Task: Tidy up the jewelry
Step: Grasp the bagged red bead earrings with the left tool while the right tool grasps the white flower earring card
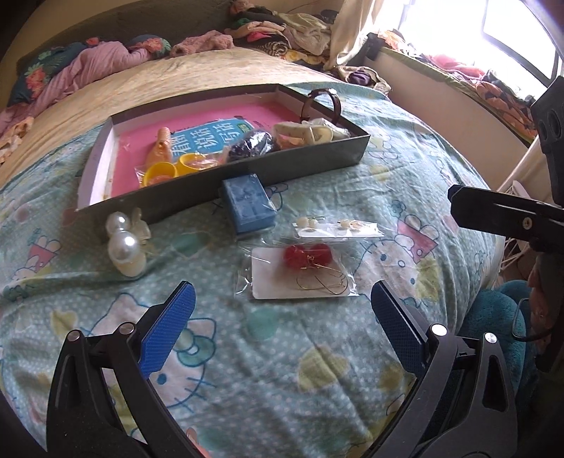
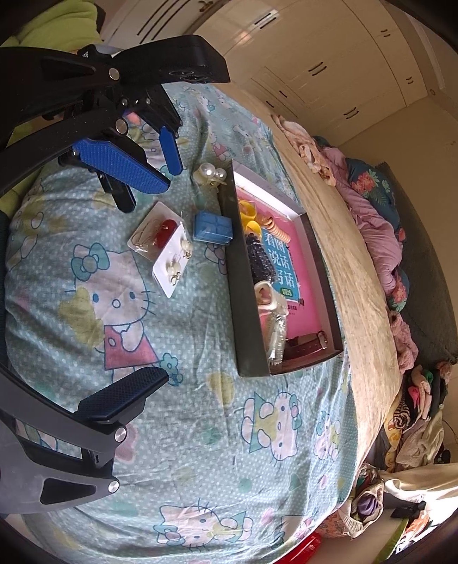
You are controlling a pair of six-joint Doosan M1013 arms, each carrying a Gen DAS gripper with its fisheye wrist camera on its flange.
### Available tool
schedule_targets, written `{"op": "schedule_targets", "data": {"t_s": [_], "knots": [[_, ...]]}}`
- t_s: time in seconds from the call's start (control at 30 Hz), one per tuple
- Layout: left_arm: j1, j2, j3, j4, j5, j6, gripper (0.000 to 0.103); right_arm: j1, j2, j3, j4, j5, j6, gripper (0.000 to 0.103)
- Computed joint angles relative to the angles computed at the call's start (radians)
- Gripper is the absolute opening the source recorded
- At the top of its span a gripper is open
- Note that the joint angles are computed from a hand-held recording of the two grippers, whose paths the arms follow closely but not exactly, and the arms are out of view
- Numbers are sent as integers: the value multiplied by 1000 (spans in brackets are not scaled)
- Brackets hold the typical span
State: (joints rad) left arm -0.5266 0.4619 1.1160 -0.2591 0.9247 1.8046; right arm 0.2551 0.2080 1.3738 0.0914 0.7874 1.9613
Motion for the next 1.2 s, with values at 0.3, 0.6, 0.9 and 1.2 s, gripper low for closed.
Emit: {"op": "schedule_targets", "data": {"t_s": [0.3, 0.6, 0.9, 1.2], "knots": [[-13, 24, -8, 8, 1, 14, 93, -12, 8, 3, 48, 13, -7, 98], [-22, 30, 0, 48, -45, 20, 85, -23, 26, -9, 78, 25, -27, 98], [3, 18, 9, -7, -15, 73, 76, -20, 73, -58, 110, 74, -80, 98], [46, -24, 55, -20, -15, 57, 76, -23, 134, -116, 101, 168, -127, 98]]}}
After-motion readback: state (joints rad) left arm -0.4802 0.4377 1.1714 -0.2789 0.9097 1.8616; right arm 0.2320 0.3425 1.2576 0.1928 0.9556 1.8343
